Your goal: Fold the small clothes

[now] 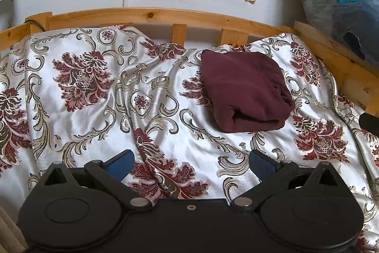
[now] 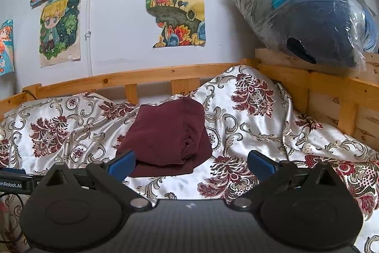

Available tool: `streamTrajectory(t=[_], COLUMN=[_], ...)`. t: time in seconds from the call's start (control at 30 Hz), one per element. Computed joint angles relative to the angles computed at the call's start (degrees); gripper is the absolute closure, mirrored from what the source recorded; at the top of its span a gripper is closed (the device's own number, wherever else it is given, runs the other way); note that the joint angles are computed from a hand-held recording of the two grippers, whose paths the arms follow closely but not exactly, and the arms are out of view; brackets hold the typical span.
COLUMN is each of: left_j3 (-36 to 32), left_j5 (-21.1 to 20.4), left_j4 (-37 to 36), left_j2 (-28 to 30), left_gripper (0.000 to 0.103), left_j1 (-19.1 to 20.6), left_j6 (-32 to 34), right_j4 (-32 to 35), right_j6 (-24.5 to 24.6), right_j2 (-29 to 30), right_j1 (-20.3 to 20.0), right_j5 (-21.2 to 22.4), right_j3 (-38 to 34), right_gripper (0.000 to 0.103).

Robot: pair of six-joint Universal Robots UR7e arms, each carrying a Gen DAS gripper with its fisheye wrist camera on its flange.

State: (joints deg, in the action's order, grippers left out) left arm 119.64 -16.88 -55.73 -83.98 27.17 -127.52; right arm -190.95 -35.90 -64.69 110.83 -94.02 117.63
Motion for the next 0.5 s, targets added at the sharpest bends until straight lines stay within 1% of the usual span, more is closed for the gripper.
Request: streamTrajectory(t=[0.5], left_j3=[0.2], left_j5=[0.0], left_j4=[-0.7], left_j2=[-0.2], left_gripper=[0.001], left_j1=[0.1], left_j6=[0.8], right_j4=[0.6], right_j6=[0.7], right_j2=[-0.2], right_j1=[0.1], right_j5=[-0.3], right_j3=[0.0], right_gripper=[0.0])
